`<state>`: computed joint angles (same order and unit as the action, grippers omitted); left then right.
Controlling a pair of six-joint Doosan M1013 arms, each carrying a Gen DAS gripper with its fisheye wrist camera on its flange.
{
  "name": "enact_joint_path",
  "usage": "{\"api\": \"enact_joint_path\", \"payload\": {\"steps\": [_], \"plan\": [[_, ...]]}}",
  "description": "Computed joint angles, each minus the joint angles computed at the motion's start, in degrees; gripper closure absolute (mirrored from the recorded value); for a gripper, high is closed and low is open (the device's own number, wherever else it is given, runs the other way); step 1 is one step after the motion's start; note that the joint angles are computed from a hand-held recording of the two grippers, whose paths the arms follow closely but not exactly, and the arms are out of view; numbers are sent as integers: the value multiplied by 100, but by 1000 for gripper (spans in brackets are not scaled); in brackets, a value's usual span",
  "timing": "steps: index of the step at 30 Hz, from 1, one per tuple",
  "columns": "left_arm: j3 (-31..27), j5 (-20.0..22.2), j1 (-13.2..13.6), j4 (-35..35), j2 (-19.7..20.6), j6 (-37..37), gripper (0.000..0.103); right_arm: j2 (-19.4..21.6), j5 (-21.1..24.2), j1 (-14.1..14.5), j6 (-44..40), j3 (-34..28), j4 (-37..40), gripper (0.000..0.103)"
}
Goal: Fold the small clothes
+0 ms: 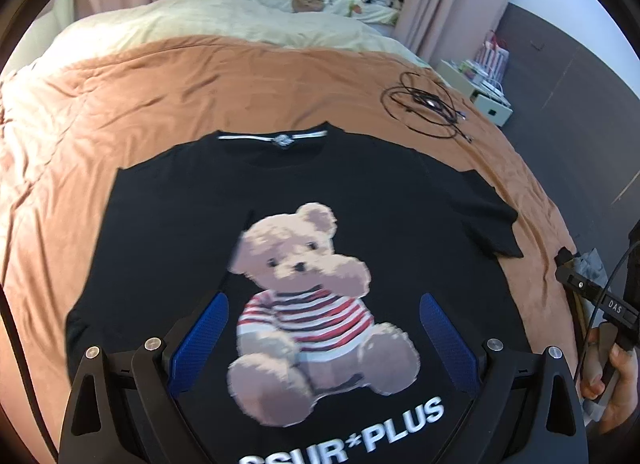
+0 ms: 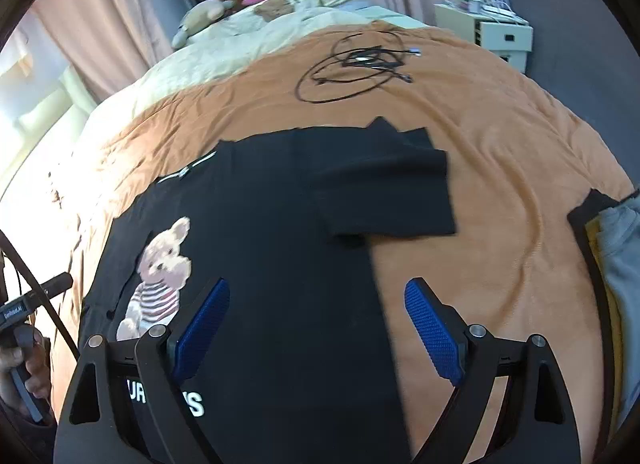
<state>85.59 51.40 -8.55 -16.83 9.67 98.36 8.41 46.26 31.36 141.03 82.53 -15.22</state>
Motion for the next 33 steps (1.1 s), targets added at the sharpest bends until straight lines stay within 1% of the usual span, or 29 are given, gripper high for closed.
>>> {"api": "enact_joint_path", "payload": {"steps": [3, 4, 6, 8, 11, 12, 14, 16, 18, 20, 23, 26, 30, 32, 33], "plan": [[-131, 86, -135, -22, 132, 10, 9, -54, -240, -163, -36, 151, 187, 16], [-163, 96, -170, -64, 172, 33, 11, -56, -287, -214, -50, 175, 261, 18], [-231, 121, -237, -113, 255, 61, 15, -55, -405, -340, -128, 236, 453, 27], [-309, 163, -305, -142, 344, 80, 22, -61, -492, -462, -214, 304, 615, 30], [-431, 208, -417, -165, 493, 77, 29, -25, -630, -644, -326, 369, 852, 31], [-477, 222, -458, -175, 549, 84, 31, -9, -688, -714, -375, 393, 948, 34], [-559, 258, -526, -191, 647, 107, 39, 32, -775, -811, -461, 415, 1118, 40], [-632, 275, -593, -231, 742, 163, 42, 80, -891, -931, -601, 441, 1331, 42], [-711, 274, -664, -242, 845, 208, 44, 141, -983, -1033, -760, 442, 1531, 44], [-788, 291, -728, -247, 942, 230, 50, 201, -1041, -1108, -828, 433, 1645, 45], [-897, 300, -820, -250, 1086, 251, 55, 316, -1143, -1215, -1026, 390, 1910, 46], [-1006, 340, -911, -261, 1229, 275, 65, 481, -1085, -1291, -1094, 245, 1967, 47], [-1143, 387, -1013, -334, 1410, 332, 70, 634, -1103, -1401, -1270, 130, 2219, 47], [-1211, 436, -1056, -384, 1491, 372, 75, 731, -1099, -1473, -1483, 63, 2478, 48], [-1248, 449, -1080, -415, 1533, 396, 75, 786, -1053, -1502, -1567, 18, 2574, 47]]}}
